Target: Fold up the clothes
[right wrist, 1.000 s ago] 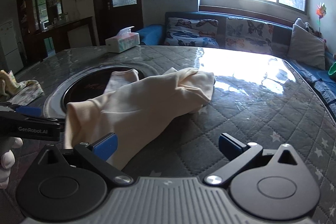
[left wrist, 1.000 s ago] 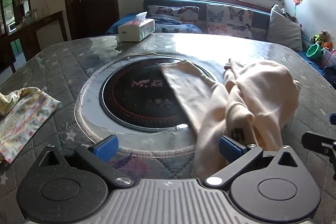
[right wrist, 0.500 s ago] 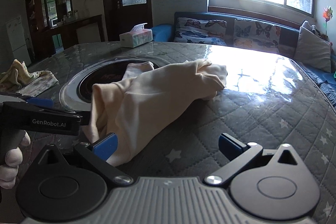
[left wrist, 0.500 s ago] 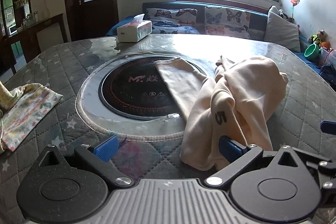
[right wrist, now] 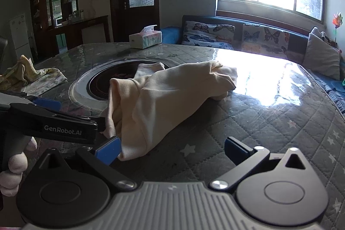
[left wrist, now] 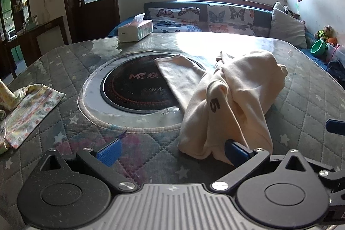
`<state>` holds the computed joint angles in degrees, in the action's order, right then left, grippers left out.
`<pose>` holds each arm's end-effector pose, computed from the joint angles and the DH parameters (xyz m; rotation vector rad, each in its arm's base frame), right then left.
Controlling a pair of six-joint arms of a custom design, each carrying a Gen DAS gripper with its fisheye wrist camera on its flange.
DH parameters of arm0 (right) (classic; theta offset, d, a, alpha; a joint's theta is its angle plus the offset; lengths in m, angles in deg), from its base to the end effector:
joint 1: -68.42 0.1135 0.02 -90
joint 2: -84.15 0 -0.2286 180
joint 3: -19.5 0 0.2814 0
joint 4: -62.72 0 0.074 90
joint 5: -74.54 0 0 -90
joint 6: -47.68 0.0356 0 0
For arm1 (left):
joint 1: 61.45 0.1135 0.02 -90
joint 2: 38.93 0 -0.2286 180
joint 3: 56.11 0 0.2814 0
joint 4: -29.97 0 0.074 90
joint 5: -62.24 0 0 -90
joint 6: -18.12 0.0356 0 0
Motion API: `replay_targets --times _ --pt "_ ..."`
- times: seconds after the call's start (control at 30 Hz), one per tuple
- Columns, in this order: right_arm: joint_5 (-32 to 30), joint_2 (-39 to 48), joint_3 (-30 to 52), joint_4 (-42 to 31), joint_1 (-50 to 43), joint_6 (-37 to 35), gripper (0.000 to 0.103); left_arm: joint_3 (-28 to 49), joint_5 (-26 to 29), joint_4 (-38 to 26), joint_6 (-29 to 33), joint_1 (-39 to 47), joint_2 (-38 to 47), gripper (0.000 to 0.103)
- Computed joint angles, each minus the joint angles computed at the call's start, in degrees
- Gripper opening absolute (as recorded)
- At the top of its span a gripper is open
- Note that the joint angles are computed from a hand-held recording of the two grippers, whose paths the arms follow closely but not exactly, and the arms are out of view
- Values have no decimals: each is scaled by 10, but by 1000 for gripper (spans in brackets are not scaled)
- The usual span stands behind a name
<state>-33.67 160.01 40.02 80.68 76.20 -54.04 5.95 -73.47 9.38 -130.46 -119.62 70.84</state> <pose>0.2064 0.0394 0.0383 -0.5434 2.1350 0.3144 0.1921 -0.2612 0.0286 -0.1917 2.2722 0.1314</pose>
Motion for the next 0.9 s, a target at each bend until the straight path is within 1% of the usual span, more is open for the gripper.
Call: replay_targets --times 0.2,0.7,0.9 --pt "1 -6 -9 4 -4 1 103 5 0 -5 -6 -6 5 103" --pt "5 -53 -30 -16 -1 1 103 14 -2 -22 -11 -18 3 103" --pt "7 -58 -30 -20 -1 0 103 21 -2 -29 -13 -19 5 103"
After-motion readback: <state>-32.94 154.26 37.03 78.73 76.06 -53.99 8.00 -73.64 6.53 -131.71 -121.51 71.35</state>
